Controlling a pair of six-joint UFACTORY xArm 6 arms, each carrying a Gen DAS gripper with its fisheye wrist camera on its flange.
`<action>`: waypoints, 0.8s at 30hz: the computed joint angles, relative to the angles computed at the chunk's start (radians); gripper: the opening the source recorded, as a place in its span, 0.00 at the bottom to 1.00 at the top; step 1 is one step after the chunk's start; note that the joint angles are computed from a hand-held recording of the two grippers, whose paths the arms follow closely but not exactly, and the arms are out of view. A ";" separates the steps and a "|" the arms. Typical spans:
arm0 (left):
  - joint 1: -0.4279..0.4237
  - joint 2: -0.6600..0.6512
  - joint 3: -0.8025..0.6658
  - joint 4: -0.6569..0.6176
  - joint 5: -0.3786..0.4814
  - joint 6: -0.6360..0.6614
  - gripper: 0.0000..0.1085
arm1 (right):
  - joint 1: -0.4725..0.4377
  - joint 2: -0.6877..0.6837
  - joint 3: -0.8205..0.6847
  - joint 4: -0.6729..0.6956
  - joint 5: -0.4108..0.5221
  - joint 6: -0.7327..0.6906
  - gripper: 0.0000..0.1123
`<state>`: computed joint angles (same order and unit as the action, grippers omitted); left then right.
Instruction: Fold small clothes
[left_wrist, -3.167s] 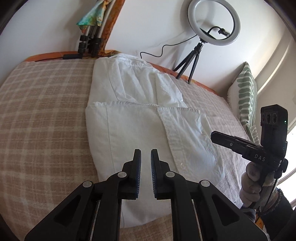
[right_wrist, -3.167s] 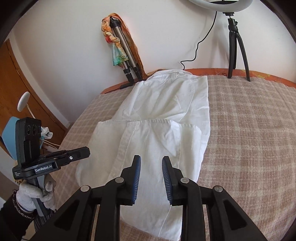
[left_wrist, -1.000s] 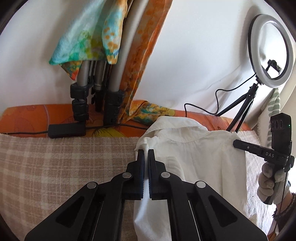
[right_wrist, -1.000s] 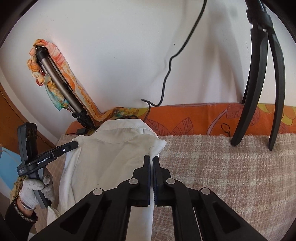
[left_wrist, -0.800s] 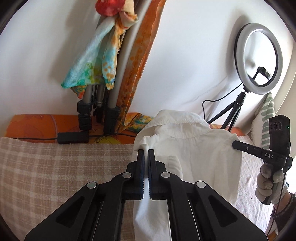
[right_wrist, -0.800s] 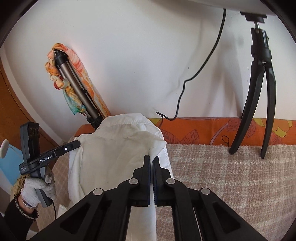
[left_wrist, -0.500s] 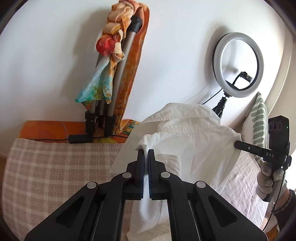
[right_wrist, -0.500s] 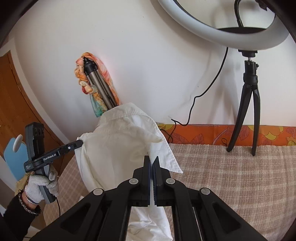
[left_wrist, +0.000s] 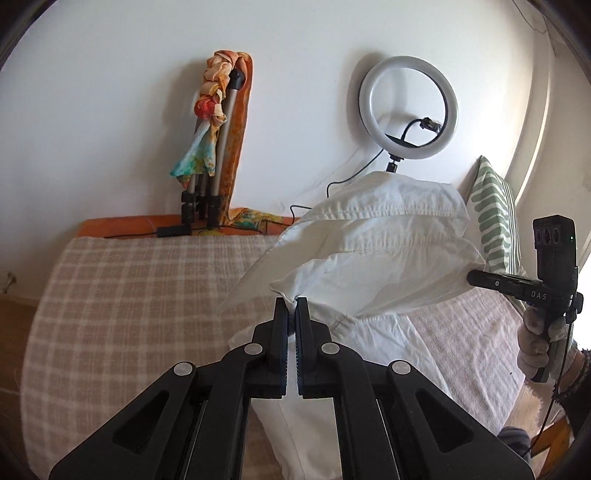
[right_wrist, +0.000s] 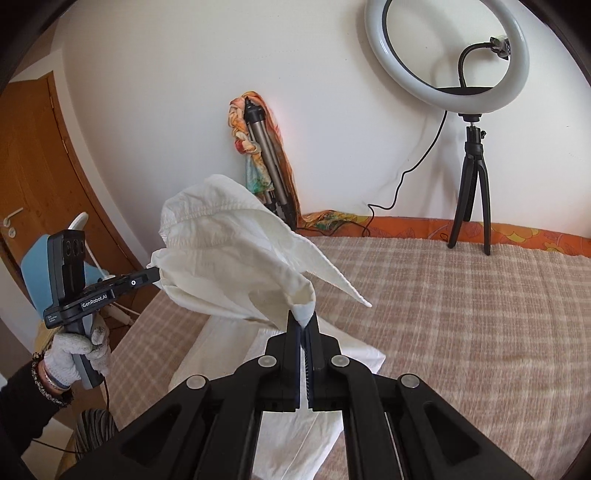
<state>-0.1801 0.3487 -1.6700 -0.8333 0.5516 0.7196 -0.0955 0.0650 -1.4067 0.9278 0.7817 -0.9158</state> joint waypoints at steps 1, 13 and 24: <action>-0.004 -0.038 0.062 -0.016 -0.017 0.021 0.02 | 0.002 -0.033 0.050 0.004 -0.016 -0.017 0.00; -0.016 -0.305 0.495 -0.028 -0.063 0.110 0.02 | 0.024 -0.275 0.450 -0.089 -0.148 -0.115 0.02; 0.124 -0.195 0.343 -0.303 0.236 -0.070 0.53 | -0.144 -0.209 0.378 0.138 0.135 0.044 0.54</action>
<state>-0.0563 0.1541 -1.3267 -1.1364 0.7875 0.6500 -0.2396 -0.1445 -1.0289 1.0658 0.9165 -0.8723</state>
